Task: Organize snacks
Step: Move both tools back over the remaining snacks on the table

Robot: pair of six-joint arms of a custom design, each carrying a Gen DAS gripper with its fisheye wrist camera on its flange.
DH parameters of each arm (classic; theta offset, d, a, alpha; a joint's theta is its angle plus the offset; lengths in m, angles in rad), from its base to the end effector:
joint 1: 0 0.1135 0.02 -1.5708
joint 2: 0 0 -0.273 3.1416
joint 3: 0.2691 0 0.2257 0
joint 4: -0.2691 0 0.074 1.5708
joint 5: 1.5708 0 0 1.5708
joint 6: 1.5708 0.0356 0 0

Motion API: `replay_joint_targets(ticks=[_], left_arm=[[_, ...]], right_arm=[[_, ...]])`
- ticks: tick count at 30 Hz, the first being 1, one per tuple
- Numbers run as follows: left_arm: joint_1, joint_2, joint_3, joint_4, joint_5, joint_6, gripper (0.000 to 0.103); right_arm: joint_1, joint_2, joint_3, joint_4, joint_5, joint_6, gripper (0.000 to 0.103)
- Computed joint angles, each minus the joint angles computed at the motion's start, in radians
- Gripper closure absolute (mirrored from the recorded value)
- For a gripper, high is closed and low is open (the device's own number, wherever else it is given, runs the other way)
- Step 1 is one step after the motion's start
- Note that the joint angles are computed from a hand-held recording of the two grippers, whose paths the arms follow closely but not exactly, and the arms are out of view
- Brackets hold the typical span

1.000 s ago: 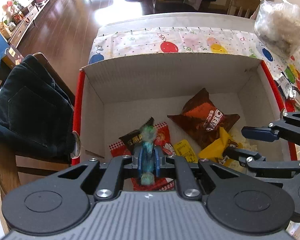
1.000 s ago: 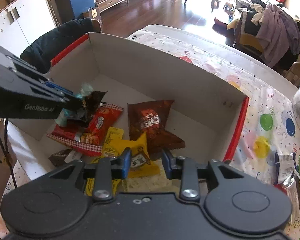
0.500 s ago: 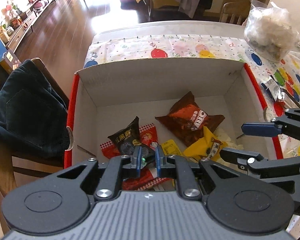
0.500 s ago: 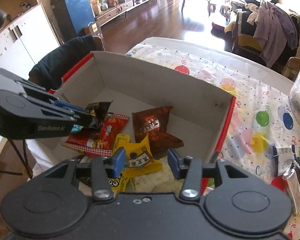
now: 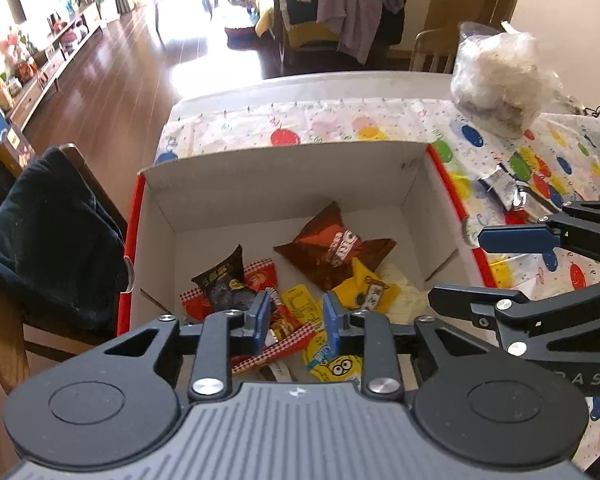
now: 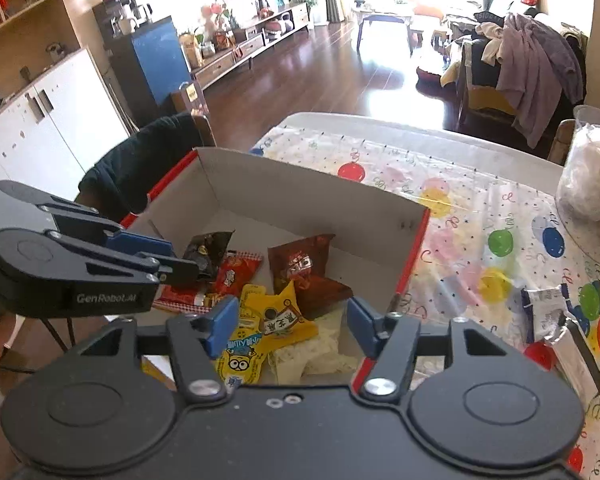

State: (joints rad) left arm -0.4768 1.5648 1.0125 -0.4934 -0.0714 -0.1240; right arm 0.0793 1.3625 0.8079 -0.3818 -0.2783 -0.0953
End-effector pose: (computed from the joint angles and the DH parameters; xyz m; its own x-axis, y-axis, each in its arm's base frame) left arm 0.2588 -0.1308 0.2287 -0.8155 0.2824 -0.5051 0.3277 0.9448 -0.0008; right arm 0.2427 0.0291 0.2299 -0.7766 -0.1535 -0.6111 -0.3138 0.9352 0.1639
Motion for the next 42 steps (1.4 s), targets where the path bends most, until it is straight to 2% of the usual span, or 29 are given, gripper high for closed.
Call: replay_joint_targets(ticks=[7,9,11,22,31,35,42], left_arm=[[-0.067,-0.056,0.002,-0.016,-0.017,-0.040,0.072],[-0.091,-0.072,0.000,-0.015,-0.026,-0.047,0.066],[-0.120,-0.087,-0.003,-0.011,-0.045,-0.061,0.053],[-0.333,-0.093,0.044,-0.001,-0.138,-0.162,0.038],[-0.499,0.000,0.099,0.048,-0.216,-0.258,0.028],[-0.568,0.060,0.139,0.080,-0.250,-0.277,0.021],[-0.661,0.225,0.267,0.108,-0.237,-0.317,0.020]], right_arm=[[-0.101,-0.108,-0.016,-0.064,-0.081,-0.050,0.034],[-0.149,-0.140,-0.017,-0.091,-0.118,-0.079,0.032],[-0.197,-0.169,-0.020,-0.115,-0.150,-0.111,0.031],[-0.551,-0.232,0.005,-0.306,-0.373,-0.378,0.013],[-0.924,-0.117,0.094,-0.517,-0.519,-0.720,0.005],[-1.066,-0.029,0.137,-0.581,-0.535,-0.858,0.003],[-1.252,0.150,0.250,-0.630,-0.517,-1.028,0.000]])
